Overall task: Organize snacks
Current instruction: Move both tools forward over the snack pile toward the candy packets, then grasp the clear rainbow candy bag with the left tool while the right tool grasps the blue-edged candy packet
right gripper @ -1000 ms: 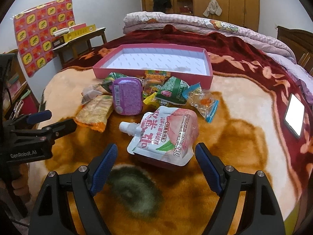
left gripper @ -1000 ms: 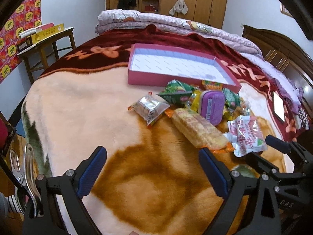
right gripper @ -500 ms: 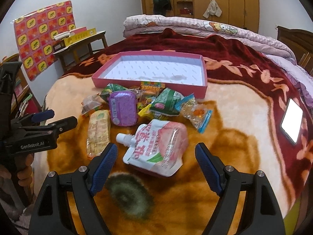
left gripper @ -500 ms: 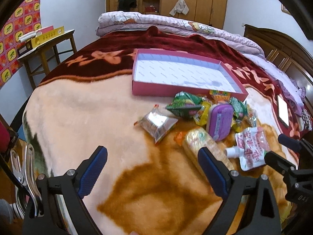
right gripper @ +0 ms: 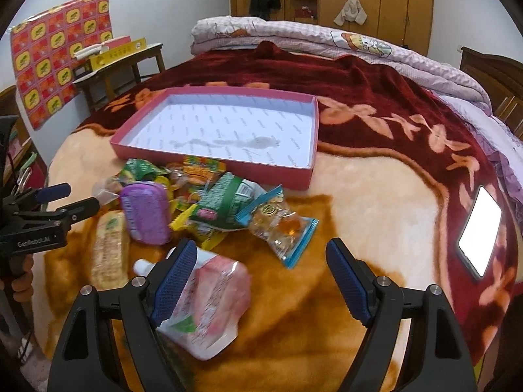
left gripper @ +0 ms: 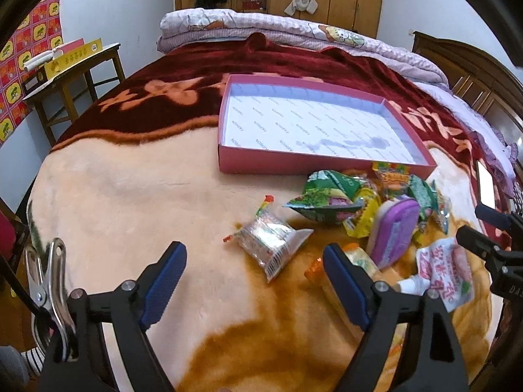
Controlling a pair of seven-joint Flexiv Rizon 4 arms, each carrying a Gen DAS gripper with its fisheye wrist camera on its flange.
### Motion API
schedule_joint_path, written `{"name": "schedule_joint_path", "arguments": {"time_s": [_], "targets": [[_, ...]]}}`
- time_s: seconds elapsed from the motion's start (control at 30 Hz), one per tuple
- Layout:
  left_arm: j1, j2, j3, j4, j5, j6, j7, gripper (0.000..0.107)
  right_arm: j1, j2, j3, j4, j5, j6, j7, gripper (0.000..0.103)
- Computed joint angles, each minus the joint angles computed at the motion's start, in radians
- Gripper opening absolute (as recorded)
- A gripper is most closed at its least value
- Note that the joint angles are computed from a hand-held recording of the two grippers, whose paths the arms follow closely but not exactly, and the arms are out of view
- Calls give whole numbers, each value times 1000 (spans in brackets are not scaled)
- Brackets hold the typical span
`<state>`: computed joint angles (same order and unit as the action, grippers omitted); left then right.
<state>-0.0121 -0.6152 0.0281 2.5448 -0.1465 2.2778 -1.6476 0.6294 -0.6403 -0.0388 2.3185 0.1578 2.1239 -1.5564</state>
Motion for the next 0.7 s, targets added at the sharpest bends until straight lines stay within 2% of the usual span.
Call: {"name": "schedule_joint_path", "arguments": {"time_s": [0.13, 0.3, 0.6, 0.7], "targets": [[20, -17, -9, -27, 12, -21, -4, 88, -22, -19, -3, -29, -18, -24, 9, 83], [39, -39, -19, -54, 30, -51, 2, 79, -107, -45, 39, -64, -84, -60, 55, 79], [-39, -75, 22, -72, -45, -7, 35, 79, -202, -92, 92, -93, -182, -54, 113, 74], [-62, -90, 31, -75, -77, 15, 46, 79, -188, -101, 78, -94, -185, -40, 115, 74]]}}
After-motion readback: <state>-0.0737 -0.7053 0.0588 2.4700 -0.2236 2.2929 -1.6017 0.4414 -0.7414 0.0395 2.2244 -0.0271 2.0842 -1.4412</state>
